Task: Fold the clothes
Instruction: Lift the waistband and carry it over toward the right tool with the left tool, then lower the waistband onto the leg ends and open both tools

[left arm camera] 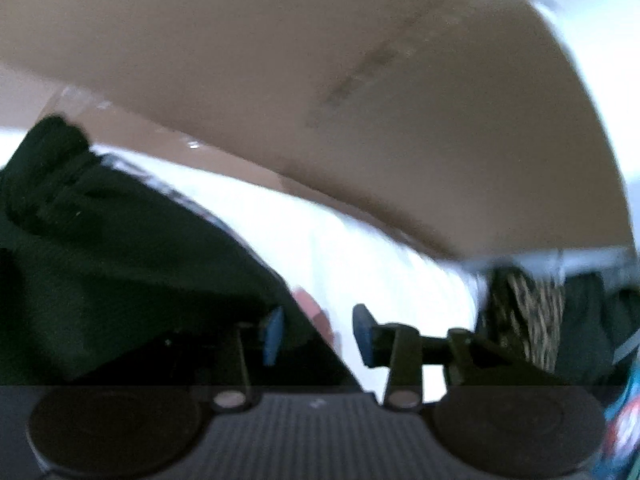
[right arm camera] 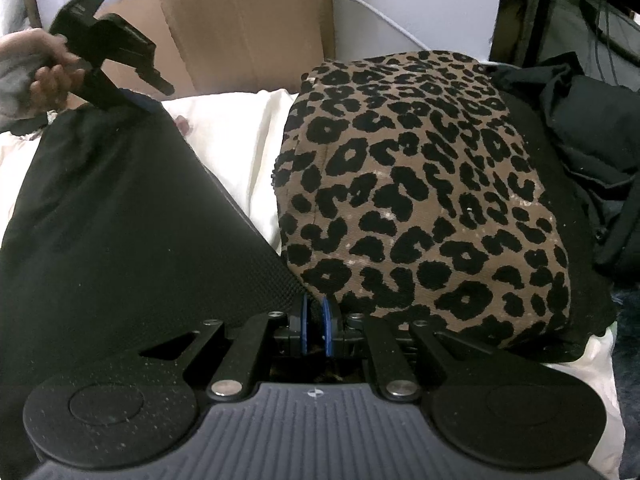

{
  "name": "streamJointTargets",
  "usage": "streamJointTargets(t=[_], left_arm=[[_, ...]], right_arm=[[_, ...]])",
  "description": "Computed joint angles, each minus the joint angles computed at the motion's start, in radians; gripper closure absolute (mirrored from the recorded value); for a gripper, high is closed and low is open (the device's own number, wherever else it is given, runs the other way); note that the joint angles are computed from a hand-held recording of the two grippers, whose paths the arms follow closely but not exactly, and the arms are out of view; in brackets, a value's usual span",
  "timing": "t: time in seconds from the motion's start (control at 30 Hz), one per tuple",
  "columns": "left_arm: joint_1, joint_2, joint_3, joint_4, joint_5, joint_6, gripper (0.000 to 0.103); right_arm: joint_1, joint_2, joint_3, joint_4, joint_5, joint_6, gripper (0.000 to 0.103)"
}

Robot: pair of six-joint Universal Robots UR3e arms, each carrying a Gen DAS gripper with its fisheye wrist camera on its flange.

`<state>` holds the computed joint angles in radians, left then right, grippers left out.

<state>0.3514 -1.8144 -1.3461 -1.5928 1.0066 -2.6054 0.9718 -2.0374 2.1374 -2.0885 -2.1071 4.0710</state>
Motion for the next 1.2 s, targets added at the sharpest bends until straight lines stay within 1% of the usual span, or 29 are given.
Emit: streamJointTargets(t=[0.13, 0.27, 0.33, 0.4, 0.43, 0.5, 0.53, 0.57, 0.67, 0.73, 0.77, 0.83, 0.87, 0.9, 0.97, 1.03, 1.07, 1.13, 1.2], left_arm=[[-0.005, 0.091, -0.044, -0.102, 0.036, 0.183, 0.064], [-0.05, 0.119, -0.135, -0.083, 0.087, 0.292, 0.064], [-0.083, 0.146, -0.21, -0.043, 0.107, 0.296, 0.064], [-0.126, 0.179, -0.292, 0.019, 0.122, 0.278, 0.064], [-0.137, 0.204, -0.333, 0.049, 0.125, 0.284, 0.062], [-0.101, 0.284, -0.389, 0.028, 0.123, 0.346, 0.054], [-0.081, 0.324, -0.415, 0.014, 0.121, 0.38, 0.048], [-0.064, 0.358, -0.434, 0.0, 0.118, 0.406, 0.047], [-0.065, 0.382, -0.467, 0.029, 0.099, 0.404, 0.048], [-0.043, 0.394, -0.458, -0.001, 0.084, 0.436, 0.05], [-0.05, 0.386, -0.454, 0.003, 0.079, 0.432, 0.051], [-0.071, 0.371, -0.447, 0.024, 0.073, 0.413, 0.051], [-0.077, 0.366, -0.443, 0.029, 0.071, 0.407, 0.051], [-0.082, 0.36, -0.435, 0.028, 0.067, 0.403, 0.051], [-0.082, 0.354, -0.399, -0.015, 0.057, 0.419, 0.055], [-0.075, 0.349, -0.348, -0.083, 0.048, 0.449, 0.055], [-0.053, 0.349, -0.303, -0.153, 0.048, 0.488, 0.055], [-0.029, 0.357, -0.259, -0.226, 0.049, 0.542, 0.055], [0.021, 0.37, -0.2, -0.318, 0.055, 0.623, 0.055]], right_arm=[[-0.005, 0.003, -0.001, 0.0, 0.004, 0.002, 0.096], [-0.011, 0.009, -0.005, 0.003, 0.006, 0.001, 0.096], [-0.015, 0.012, -0.006, 0.003, 0.007, 0.003, 0.096], [-0.015, 0.014, -0.006, 0.003, 0.006, 0.005, 0.096], [-0.017, 0.014, -0.005, 0.002, 0.007, 0.007, 0.096], [-0.027, 0.005, 0.004, -0.009, 0.013, 0.006, 0.096], [-0.035, -0.003, 0.013, -0.017, 0.018, 0.006, 0.096], [-0.044, -0.011, 0.02, -0.026, 0.023, 0.005, 0.096], [-0.071, -0.028, 0.027, -0.041, 0.038, -0.003, 0.096], [-0.077, -0.038, 0.022, -0.037, 0.043, 0.004, 0.094], [-0.077, -0.044, 0.019, -0.034, 0.044, 0.012, 0.093], [-0.079, -0.057, 0.007, -0.014, 0.05, 0.026, 0.086], [-0.071, -0.061, -0.003, 0.0, 0.043, 0.037, 0.08], [-0.057, -0.063, -0.015, 0.013, 0.026, 0.049, 0.078], [-0.029, -0.059, -0.046, 0.043, -0.013, 0.069, 0.074], [0.005, -0.054, -0.075, 0.056, -0.057, 0.081, 0.074], [0.023, -0.043, -0.091, 0.057, -0.084, 0.082, 0.074], [0.045, -0.019, -0.117, 0.049, -0.121, 0.075, 0.074], [0.035, -0.012, -0.103, -0.025, -0.115, 0.026, 0.074]])
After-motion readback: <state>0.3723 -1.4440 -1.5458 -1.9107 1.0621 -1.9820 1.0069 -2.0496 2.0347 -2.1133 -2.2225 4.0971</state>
